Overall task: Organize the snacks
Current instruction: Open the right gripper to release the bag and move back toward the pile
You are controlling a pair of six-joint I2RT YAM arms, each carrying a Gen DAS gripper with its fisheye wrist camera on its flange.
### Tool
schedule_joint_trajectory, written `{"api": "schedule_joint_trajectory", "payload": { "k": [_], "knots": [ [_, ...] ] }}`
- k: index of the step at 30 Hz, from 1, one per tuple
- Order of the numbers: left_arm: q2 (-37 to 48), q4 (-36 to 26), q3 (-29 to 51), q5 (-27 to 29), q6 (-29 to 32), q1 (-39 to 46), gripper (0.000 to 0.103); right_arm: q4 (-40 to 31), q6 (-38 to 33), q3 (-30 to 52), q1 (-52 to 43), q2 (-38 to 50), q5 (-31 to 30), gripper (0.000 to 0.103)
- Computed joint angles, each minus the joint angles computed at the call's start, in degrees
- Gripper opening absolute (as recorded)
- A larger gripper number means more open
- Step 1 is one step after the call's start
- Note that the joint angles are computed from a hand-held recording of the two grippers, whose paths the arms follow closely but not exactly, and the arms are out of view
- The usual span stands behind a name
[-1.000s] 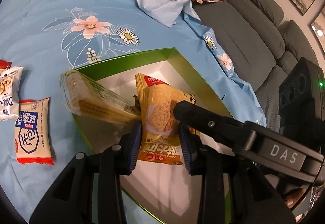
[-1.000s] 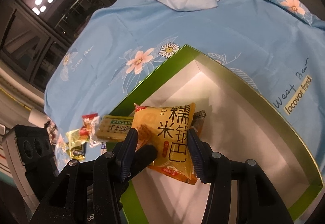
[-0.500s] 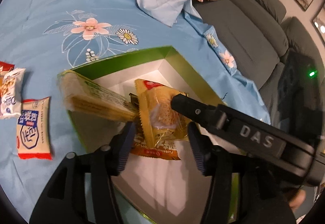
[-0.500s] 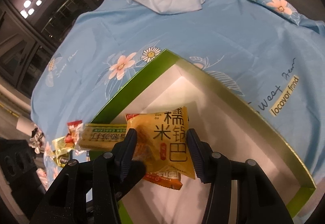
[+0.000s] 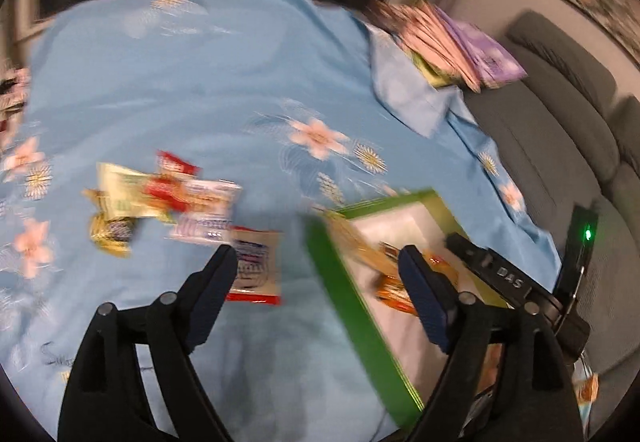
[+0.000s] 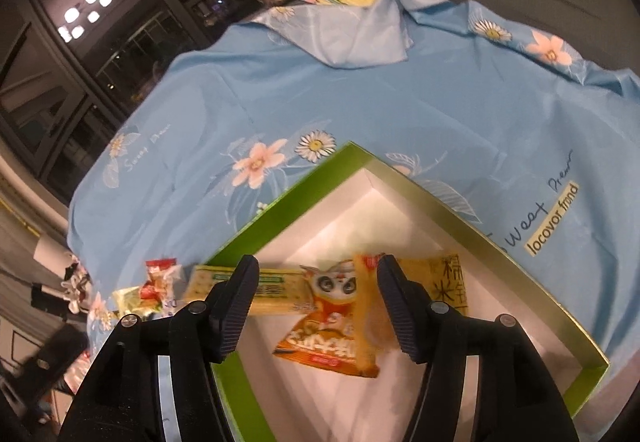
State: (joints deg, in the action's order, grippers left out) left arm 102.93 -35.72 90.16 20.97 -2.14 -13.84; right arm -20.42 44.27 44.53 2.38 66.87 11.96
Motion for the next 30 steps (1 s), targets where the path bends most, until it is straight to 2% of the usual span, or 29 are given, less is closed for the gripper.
{"api": "schedule_joint_trajectory", "payload": {
  "k": [3,6,8,11,13,16,18,20,22,23,25,28,30],
  "knots": [
    [-3.6,2.1,-3.8,-2.5,-0.2,5.2,0.097,-0.1,0.4,1.3,3.1,0.3,2.7,0.069],
    [-4.7,5.2,-7.4,-3.7,-0.2,10.4,0.098,0.1,0.3,3.2,6.9,1.8,3.9,0.074],
    [-3.6,7.5,-9.2,-4.4,-1.7,12.9,0.098,1.3,-0.6,4.3,8.9,3.3,2.6,0.076],
    [1.2,5.0,-6.3,-6.2,-0.2,15.0,0.098,4.3,-2.3,6.6,12.5,7.2,-0.9,0.077],
    [4.9,2.3,-2.9,-5.1,1.8,16.1,0.098,5.3,-2.6,9.0,14.4,11.3,-2.9,0.077],
    [9.1,1.3,-0.3,-5.5,1.3,17.6,0.098,5.0,-1.8,14.5,16.1,20.0,-5.0,0.077],
    [11.8,-0.8,1.8,-6.5,2.2,17.6,0.097,2.4,-1.7,20.4,17.0,27.7,-5.5,0.077],
    [14.5,-2.6,4.2,-5.5,3.6,17.9,0.097,-1.1,-2.5,25.9,17.9,33.7,-3.7,0.077],
    [16.5,-2.6,5.7,-5.8,6.2,17.9,0.097,-5.7,-2.7,30.7,19.7,38.3,2.1,0.077],
    [16.4,-1.3,4.8,-7.5,6.9,17.6,0.096,-9.8,-2.6,35.0,20.6,41.7,6.5,0.077],
    [16.2,1.2,2.9,-11.7,7.5,16.9,0.096,-13.4,-2.6,38.8,21.7,44.9,10.8,0.077],
    [17.5,-1.1,4.4,-9.0,8.3,17.0,0.096,-16.0,-3.1,42.3,23.0,47.8,13.2,0.077],
    [17.4,-1.3,4.3,-9.2,8.2,17.0,0.096,-15.7,-5.0,43.6,23.7,49.3,11.4,0.077]
  ]
}}
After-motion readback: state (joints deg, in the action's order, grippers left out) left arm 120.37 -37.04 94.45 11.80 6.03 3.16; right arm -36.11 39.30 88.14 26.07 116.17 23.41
